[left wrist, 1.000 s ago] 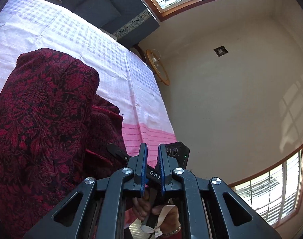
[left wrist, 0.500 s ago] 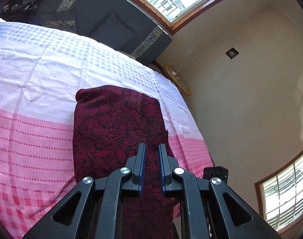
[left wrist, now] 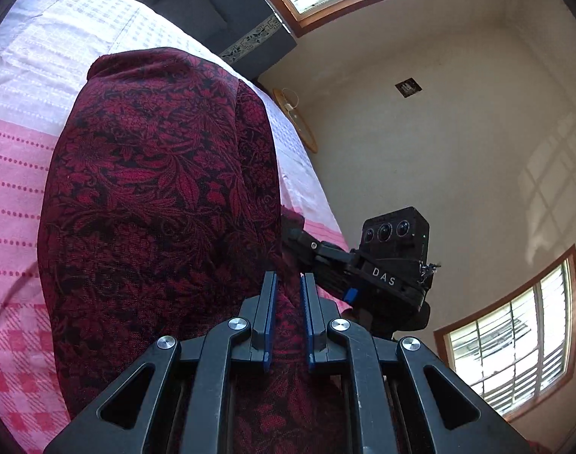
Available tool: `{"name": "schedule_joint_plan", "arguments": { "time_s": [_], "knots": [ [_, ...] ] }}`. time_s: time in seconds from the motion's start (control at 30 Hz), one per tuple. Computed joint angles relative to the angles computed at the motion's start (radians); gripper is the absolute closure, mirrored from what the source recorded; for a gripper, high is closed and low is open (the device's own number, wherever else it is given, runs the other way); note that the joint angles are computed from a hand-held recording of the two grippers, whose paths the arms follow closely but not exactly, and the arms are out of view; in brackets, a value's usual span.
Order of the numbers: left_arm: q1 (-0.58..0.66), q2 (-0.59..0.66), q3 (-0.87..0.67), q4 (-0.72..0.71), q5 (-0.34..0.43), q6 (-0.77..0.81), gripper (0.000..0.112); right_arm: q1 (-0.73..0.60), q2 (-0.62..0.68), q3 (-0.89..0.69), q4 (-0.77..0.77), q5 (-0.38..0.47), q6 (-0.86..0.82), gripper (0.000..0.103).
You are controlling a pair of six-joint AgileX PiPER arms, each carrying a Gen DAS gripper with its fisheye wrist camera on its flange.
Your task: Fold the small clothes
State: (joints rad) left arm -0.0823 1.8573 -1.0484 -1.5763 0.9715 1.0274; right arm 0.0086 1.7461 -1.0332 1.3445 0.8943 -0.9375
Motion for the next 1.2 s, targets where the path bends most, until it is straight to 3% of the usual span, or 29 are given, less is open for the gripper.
{"name": "schedule_joint_plan", "arguments": {
  "time_s": [0.2,0.3,0.43,0.53,0.63,0.7,0.77,0.9,0.93,1.03,1.2],
  "knots": [
    [-0.032,0.058,0.024,-0.069,0.012,0.079,0.101,-0.018,0.072,-0.113,-0.18,-0.03,0.123,0.095],
    [-0.041,0.053,0.039,-0.07,-0.007,0.12,0.1,-0.047,0.081,-0.078,-0.136,-0.004,0.077,0.091],
    [-0.058,0.039,0.042,-0.069,-0.051,0.145,0.098,-0.063,0.004,-0.045,-0.135,-0.102,0.101,0.089],
    [-0.071,0.019,0.066,-0.092,-0.088,0.189,0.097,-0.043,-0.02,-0.084,-0.16,-0.08,0.12,0.088],
    [-0.083,0.004,0.085,-0.112,-0.122,0.224,0.097,0.023,-0.015,-0.145,-0.225,-0.067,0.167,0.074],
    [-0.091,-0.005,0.098,-0.131,-0.139,0.246,0.097,0.071,-0.032,-0.152,-0.283,-0.129,0.207,0.065],
    [-0.095,-0.011,0.103,-0.142,-0.148,0.254,0.097,0.095,-0.05,-0.154,-0.382,-0.214,0.321,0.065],
    [-0.093,-0.001,0.088,-0.14,-0.145,0.249,0.097,0.038,-0.112,-0.078,-0.364,-0.315,0.361,0.065],
    [-0.093,0.0,0.089,-0.142,-0.144,0.255,0.097,0.027,-0.131,-0.058,-0.32,-0.314,0.318,0.064],
    [-0.078,0.002,0.097,-0.145,-0.131,0.274,0.097,0.025,-0.093,-0.111,-0.3,-0.165,0.253,0.064],
    [-0.073,-0.013,0.112,-0.148,-0.139,0.281,0.097,0.116,0.048,-0.216,-0.328,-0.082,0.285,0.064]
  ]
}}
